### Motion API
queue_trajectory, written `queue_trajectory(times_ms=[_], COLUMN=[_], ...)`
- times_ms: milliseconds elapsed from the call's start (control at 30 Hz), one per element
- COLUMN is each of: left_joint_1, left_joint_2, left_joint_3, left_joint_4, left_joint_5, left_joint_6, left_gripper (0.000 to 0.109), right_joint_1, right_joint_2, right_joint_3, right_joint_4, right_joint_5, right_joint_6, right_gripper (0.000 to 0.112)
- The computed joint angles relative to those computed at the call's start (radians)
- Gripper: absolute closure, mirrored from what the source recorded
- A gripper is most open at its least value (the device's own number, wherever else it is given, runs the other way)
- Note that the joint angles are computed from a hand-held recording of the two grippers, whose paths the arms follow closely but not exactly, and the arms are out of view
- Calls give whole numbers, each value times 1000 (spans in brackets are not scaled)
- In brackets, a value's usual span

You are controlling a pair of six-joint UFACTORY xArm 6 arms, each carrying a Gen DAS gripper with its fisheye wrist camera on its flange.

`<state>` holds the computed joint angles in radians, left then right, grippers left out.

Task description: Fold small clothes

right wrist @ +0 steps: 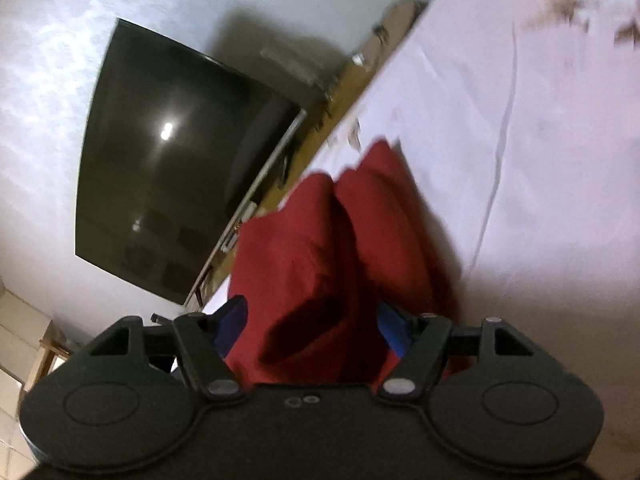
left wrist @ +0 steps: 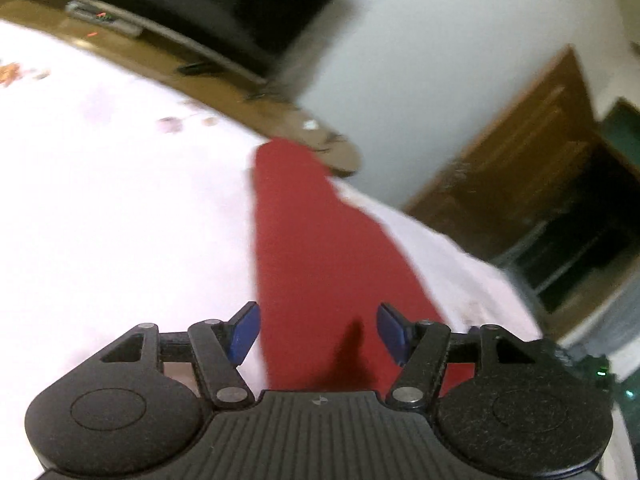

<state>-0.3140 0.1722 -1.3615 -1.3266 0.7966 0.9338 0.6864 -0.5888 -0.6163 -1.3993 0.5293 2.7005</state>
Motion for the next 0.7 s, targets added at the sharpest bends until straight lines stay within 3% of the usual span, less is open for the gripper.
queue_trajectory(times_ms=[133,200,233,300,467,567,633,700], left_joint_1=[-42,-67,-72,-67,-130,-175,-197,-194], left_joint_2=[24,37,37,25,46,70,106,123], left_joint_3=[-9,-14,-15,-2,-60,-96,-127,-139], left_joint_4=[53,29,24,20,8,121,255,248], left_joint_5=[-81,-115,-117,-117,-172,-223,-230,-212], left_joint_6=[-69,-83,-90,-86,-57,-85,-173,-202], left_gripper=[45,45,45,45,45,45,45,41], right_joint_1=[-31,-36,-36,-14,142,231,217,139], right_joint_2=[63,95,107,119,68,13,-16,-29], right_joint_3=[-42,-72,-86,-108,-174,-154,-99,-13], right_joint_4=[-4,108,176,232,176,169,206,292], right_joint_5=[-47,-36,-23,28,264,389,381,271], right_joint_6=[-30,-180,-270,-375,-551,-544,-502,-455], right_gripper=[47,74,79,99,101,101,101,100])
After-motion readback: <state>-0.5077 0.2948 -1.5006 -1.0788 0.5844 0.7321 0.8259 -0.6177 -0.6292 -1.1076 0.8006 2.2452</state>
